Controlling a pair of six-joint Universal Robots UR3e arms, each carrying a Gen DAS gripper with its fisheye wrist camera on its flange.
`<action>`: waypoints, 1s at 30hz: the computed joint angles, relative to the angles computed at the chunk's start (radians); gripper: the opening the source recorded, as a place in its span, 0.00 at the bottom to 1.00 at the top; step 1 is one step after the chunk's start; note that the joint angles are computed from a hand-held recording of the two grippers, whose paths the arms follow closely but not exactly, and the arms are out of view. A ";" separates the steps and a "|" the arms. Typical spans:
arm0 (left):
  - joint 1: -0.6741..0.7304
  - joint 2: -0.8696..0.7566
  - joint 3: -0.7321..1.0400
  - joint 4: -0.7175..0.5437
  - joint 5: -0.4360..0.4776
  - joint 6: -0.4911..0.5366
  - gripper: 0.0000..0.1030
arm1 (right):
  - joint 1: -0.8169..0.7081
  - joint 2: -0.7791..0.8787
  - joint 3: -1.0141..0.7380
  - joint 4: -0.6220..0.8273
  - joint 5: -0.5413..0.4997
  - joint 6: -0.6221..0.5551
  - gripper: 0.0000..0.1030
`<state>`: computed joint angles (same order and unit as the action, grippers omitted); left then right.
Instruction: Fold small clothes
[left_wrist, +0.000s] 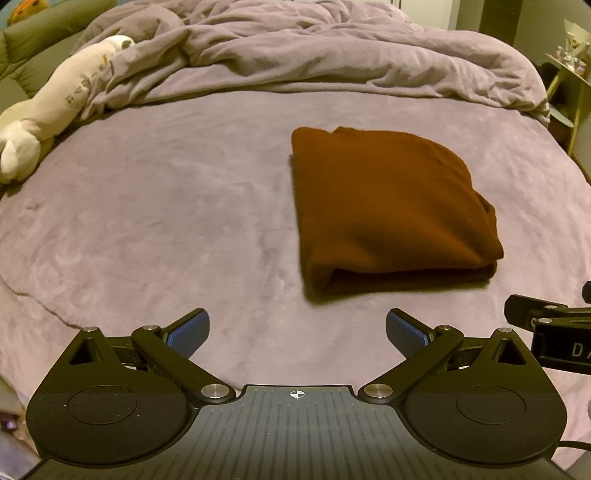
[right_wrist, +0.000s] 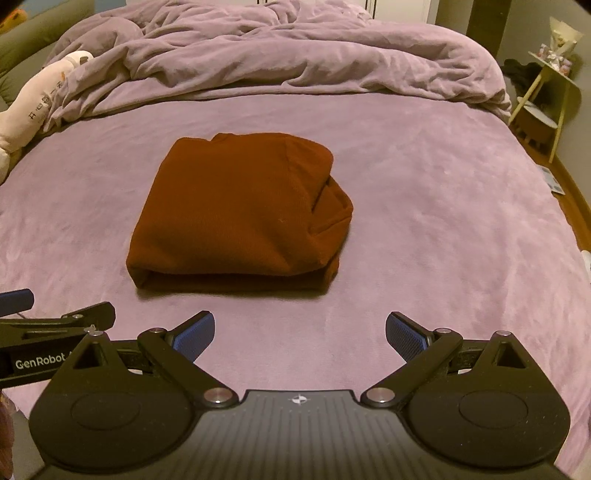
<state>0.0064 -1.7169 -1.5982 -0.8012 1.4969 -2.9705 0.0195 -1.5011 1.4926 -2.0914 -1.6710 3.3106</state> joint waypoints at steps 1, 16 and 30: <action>0.001 0.001 -0.001 -0.001 -0.003 -0.001 1.00 | 0.000 -0.001 0.001 0.000 0.001 -0.001 0.96; -0.001 0.007 -0.008 0.003 -0.002 -0.004 1.00 | 0.000 -0.010 0.013 -0.007 0.002 0.002 0.96; 0.008 0.013 -0.014 -0.007 -0.010 0.000 1.00 | -0.002 -0.010 0.015 -0.006 0.005 0.004 0.96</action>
<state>0.0144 -1.7036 -1.6121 -0.8080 1.4869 -2.9706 0.0178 -1.5112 1.5075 -2.0973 -1.6656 3.3146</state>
